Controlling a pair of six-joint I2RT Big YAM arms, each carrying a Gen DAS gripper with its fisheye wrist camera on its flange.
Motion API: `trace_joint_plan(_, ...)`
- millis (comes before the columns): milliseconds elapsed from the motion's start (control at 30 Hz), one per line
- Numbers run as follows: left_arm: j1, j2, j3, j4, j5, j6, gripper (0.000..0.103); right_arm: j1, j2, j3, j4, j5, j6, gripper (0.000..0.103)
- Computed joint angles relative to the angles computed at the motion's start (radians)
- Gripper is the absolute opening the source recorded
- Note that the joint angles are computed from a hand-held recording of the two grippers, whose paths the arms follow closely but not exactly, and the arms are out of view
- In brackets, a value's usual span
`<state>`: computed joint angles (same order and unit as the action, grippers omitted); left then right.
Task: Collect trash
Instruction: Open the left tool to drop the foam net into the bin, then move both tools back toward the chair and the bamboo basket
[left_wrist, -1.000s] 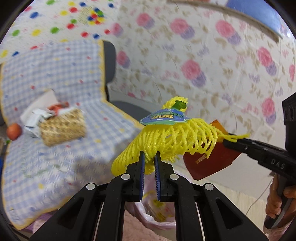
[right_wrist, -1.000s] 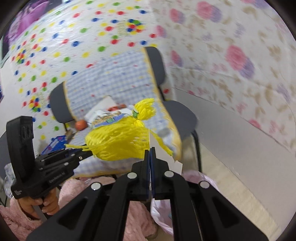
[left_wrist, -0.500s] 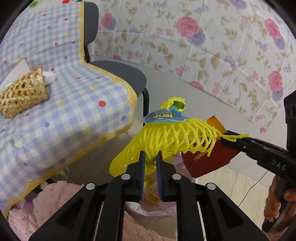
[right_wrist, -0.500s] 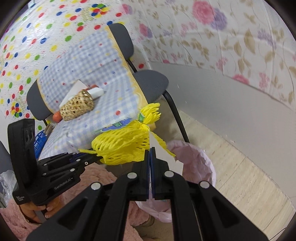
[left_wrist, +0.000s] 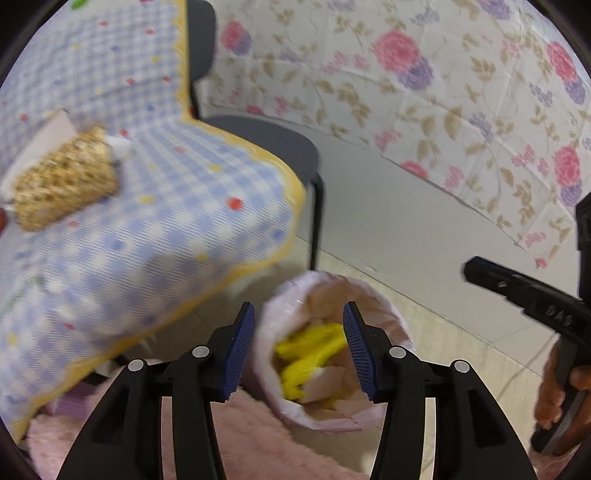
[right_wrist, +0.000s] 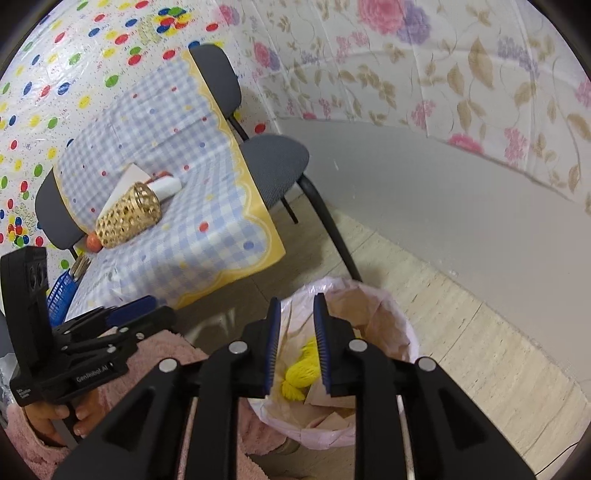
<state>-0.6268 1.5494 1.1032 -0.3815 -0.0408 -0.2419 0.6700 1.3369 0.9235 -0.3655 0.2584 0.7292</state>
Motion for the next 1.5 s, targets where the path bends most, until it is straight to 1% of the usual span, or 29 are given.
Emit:
trace_joint_plan(167,0.027,-0.077,-0.032,-0.011,-0.053,-0.010,0.051,0.024,-0.008,0.046,-0.024,0.037,-0.039,0.020)
trace_joint_plan(300,0.049,-0.131,-0.057,-0.020,-0.089,-0.007,0.051,0.039,0.020,0.097,-0.026,0.020,-0.077,0.022)
trace_joint_plan(367,0.066,-0.163,-0.072,-0.032,-0.115,-0.006,0.051,0.048,0.045,0.132,-0.026,0.008,-0.103,0.024)
trace_joint_plan(433,0.086,-0.194,-0.088,-0.042,-0.144,-0.004,0.051,0.054,0.071,0.167,-0.026,-0.007,-0.125,0.029)
trace_joint_plan(533,0.120,-0.238,-0.115,-0.046,-0.191,-0.006,0.051,0.063,0.129,0.239,-0.027,-0.046,-0.167,0.031)
trace_joint_plan(600,0.148,-0.267,-0.135,-0.043,-0.220,-0.007,0.056,0.067,0.165,0.286,-0.035,-0.065,-0.190,0.033)
trace_joint_plan(633,0.161,-0.278,-0.145,-0.040,-0.235,-0.009,0.061,0.069,0.187,0.315,-0.042,-0.079,-0.202,0.036)
trace_joint_plan(733,0.219,-0.312,-0.158,-0.056,-0.272,-0.011,0.061,0.078,0.237,0.387,-0.063,-0.093,-0.241,0.044)
trace_joint_plan(867,0.298,-0.343,-0.150,-0.098,-0.305,-0.008,0.061,0.086,0.316,0.505,-0.100,-0.118,-0.290,0.049)
trace_joint_plan(933,0.347,-0.355,-0.143,-0.112,-0.309,-0.005,0.062,0.090,0.355,0.565,-0.115,-0.129,-0.317,0.053)
trace_joint_plan(1033,0.402,-0.367,-0.125,-0.123,-0.321,0.014,0.062,0.090,0.406,0.647,-0.141,-0.146,-0.342,0.054)
trace_joint_plan(1100,0.438,-0.370,-0.104,-0.119,-0.344,0.035,0.062,0.089,0.438,0.697,-0.157,-0.152,-0.350,0.055)
trace_joint_plan(1167,0.471,-0.368,-0.076,-0.118,-0.345,0.054,0.062,0.085,0.470,0.749,-0.171,-0.161,-0.361,0.055)
trace_joint_plan(1333,0.519,-0.325,0.004,-0.128,-0.316,0.095,0.062,0.073,0.548,0.886,-0.216,-0.162,-0.388,0.056)
trace_joint_plan(1500,0.534,-0.228,0.102,-0.136,-0.263,0.116,0.062,0.048,0.644,1.060,-0.273,-0.173,-0.408,0.058)
